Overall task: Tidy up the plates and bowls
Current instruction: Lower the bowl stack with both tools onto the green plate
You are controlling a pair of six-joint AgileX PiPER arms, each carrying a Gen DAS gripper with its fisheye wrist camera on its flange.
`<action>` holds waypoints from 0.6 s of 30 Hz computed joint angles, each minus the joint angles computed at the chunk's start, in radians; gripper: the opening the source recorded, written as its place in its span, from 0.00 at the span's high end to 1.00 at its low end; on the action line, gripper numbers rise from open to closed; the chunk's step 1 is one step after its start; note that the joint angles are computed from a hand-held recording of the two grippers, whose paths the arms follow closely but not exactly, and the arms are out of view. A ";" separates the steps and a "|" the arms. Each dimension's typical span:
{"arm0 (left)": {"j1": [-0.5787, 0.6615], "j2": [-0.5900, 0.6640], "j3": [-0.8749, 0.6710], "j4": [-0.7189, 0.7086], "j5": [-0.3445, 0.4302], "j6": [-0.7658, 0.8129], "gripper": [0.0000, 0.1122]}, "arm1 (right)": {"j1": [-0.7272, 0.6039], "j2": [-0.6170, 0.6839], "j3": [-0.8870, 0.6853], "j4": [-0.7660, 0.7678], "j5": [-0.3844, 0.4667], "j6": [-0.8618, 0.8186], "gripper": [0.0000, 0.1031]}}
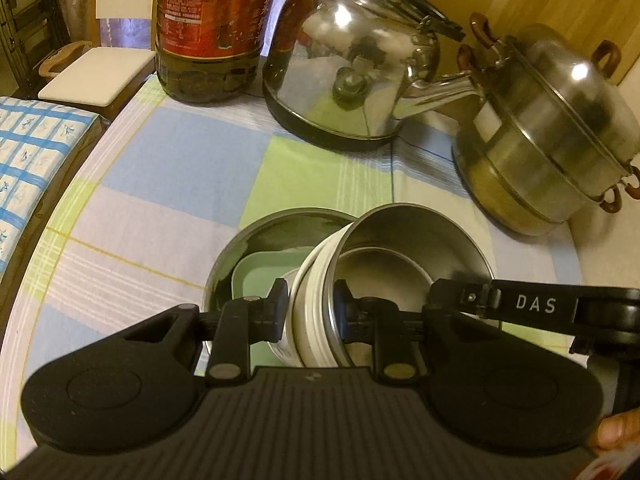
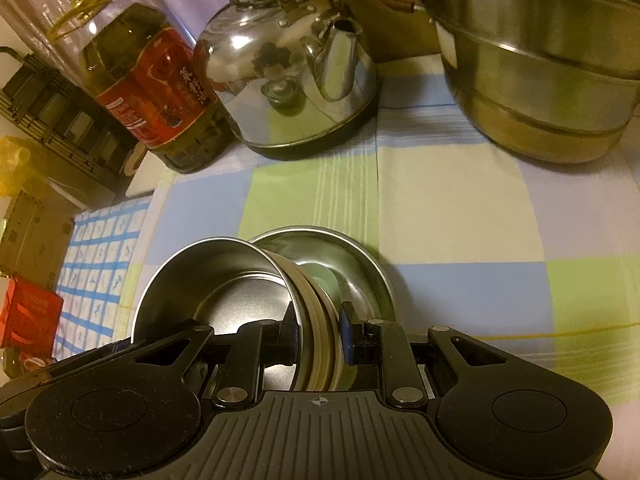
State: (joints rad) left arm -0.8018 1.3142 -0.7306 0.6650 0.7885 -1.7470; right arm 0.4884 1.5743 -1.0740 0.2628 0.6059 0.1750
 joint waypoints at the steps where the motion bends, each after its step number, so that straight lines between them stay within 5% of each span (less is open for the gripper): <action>1: 0.020 0.004 0.006 -0.005 -0.017 0.014 0.82 | 0.000 0.015 -0.008 0.006 -0.003 -0.002 0.80; 18: 0.158 0.061 0.055 -0.066 -0.161 0.120 0.82 | -0.002 0.137 -0.055 0.050 -0.037 -0.026 0.80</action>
